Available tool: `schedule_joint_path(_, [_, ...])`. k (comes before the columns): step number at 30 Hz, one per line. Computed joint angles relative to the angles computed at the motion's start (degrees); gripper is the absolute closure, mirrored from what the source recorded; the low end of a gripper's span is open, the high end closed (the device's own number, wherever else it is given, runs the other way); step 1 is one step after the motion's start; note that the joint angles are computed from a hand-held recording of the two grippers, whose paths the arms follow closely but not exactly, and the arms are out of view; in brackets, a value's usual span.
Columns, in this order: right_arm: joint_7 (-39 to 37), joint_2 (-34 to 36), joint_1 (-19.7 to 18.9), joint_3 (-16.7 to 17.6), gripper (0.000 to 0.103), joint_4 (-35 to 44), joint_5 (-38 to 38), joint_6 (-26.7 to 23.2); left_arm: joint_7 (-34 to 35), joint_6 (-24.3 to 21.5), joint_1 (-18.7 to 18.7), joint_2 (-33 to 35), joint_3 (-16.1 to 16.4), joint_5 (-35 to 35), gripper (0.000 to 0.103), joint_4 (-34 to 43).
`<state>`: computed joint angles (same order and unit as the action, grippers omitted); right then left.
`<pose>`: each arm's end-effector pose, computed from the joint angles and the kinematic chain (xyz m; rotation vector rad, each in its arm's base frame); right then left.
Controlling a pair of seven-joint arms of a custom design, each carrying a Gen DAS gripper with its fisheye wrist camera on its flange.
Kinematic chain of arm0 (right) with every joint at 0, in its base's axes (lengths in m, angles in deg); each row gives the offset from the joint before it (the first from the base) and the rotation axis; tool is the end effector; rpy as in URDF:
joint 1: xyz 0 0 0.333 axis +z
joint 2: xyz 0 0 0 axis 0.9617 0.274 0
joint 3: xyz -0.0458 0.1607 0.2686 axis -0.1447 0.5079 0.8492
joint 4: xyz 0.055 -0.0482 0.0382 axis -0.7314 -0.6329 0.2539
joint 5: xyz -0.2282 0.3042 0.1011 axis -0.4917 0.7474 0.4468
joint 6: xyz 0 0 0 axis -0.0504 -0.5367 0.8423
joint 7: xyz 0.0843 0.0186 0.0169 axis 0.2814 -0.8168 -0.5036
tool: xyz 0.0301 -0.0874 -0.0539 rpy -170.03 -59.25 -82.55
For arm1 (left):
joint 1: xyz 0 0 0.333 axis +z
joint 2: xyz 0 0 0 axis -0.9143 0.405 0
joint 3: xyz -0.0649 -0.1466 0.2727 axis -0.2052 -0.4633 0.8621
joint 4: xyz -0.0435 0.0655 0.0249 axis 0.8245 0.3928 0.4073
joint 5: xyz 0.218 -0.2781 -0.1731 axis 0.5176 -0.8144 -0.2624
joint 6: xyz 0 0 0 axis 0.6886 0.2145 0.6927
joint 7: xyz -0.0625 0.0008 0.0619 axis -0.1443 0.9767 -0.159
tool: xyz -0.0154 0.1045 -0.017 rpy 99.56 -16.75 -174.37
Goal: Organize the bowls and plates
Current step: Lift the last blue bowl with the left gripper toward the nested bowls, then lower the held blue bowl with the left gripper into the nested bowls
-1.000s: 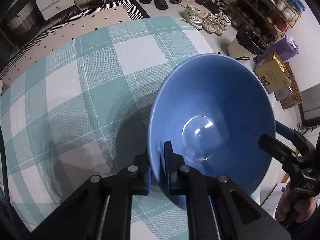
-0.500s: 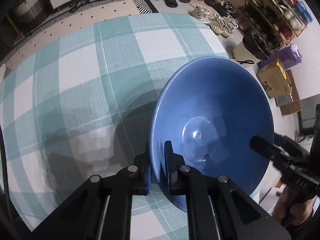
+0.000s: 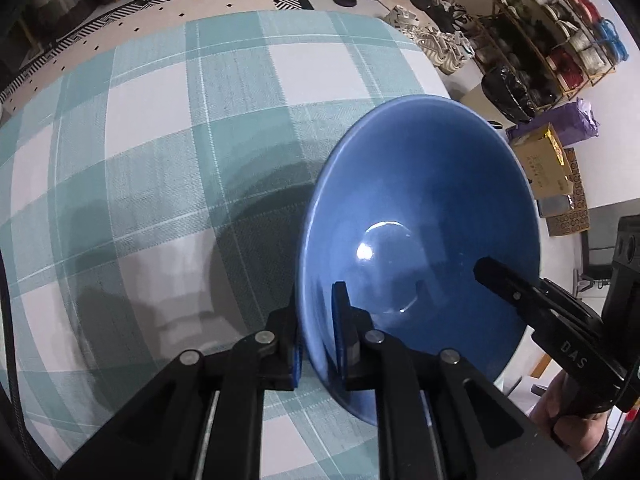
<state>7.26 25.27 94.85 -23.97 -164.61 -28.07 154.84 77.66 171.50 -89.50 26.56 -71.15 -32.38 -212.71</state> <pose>0.4753 0.2263 0.4334 -2.0375 1.7901 0.1520 0.4101 -0.3615 0.4440 2.2448 -1.9852 0.4316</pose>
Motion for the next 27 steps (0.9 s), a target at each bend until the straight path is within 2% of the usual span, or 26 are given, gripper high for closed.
schedule_joint_path(8, [2.6,-2.0,0.0,0.0,0.090,-0.2,-1.6,-1.6,-1.7,-2.4,-0.4,-1.2,-0.3,-0.6,0.091,0.8])
schedule_joint_path(14, [6.0,-5.1,-0.2,0.0,0.090,-0.8,-3.6,-5.5,-2.3,-3.4,-1.0,-3.1,-0.5,-1.7,0.091,0.6])
schedule_joint_path(21, [6.9,-11.7,0.6,0.0,0.090,-3.8,-5.2,-6.9,-5.2,-7.6,-2.1,-5.6,-1.9,3.0,0.091,1.9])
schedule_joint_path(27, [8.0,-18.5,1.6,0.1,0.090,-7.1,-6.0,-7.6,-8.6,-7.8,-3.0,-9.1,-3.2,6.1,0.091,0.7])
